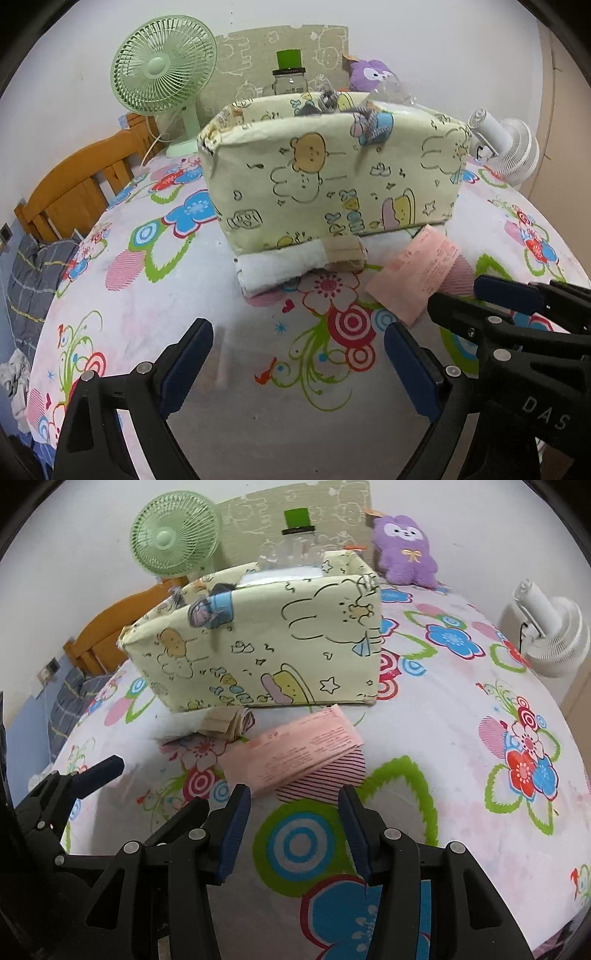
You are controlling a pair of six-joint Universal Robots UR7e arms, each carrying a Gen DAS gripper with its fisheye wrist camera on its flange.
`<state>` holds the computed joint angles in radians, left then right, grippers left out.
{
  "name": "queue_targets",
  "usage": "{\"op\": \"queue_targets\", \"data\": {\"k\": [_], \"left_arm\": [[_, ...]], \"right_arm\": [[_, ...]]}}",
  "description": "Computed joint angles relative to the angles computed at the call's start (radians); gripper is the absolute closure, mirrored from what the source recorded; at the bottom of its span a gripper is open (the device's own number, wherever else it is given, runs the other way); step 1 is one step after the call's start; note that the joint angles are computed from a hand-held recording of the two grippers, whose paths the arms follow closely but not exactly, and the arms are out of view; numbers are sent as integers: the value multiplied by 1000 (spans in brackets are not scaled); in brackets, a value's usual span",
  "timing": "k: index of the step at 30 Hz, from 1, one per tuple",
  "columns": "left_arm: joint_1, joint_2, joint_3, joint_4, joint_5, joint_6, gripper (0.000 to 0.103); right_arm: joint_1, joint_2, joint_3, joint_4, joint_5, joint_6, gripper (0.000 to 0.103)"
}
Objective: Organize soft objects
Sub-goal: 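Grasp the white cloth with the left tool while the right holds the pink packet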
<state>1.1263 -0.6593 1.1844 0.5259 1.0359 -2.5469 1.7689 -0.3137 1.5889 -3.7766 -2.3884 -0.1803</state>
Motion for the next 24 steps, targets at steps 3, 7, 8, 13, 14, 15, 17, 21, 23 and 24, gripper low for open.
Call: {"op": "queue_targets", "data": {"k": [3,7,8,13,14,15,17,21,23,24], "left_arm": [[-2,2,-9,-19,-8,23,9],[4,22,-54,-9,-6,52,9],[5,28,-64,-9,-8,62,9],[9,70,-142,50,-5,95,11],[11,81,-162,71,-2,99,12],[13,92,-183,88,-1,106,14],[17,109,-216,111,3,119,14],[21,137,-268,146,16,136,18],[24,161,-308,184,26,136,20],[25,177,-333,212,35,133,24]], "right_arm": [[1,2,-16,7,-4,2,48],[3,6,-49,36,-10,15,44],[3,7,-57,49,-14,23,43],[6,14,-100,113,-42,68,43],[8,18,-111,122,-52,74,42],[9,23,-123,134,-65,83,41],[9,26,-139,154,-80,97,39],[6,23,-152,181,-89,128,36],[5,22,-158,196,-96,142,36],[4,21,-163,209,-103,148,35]]}}
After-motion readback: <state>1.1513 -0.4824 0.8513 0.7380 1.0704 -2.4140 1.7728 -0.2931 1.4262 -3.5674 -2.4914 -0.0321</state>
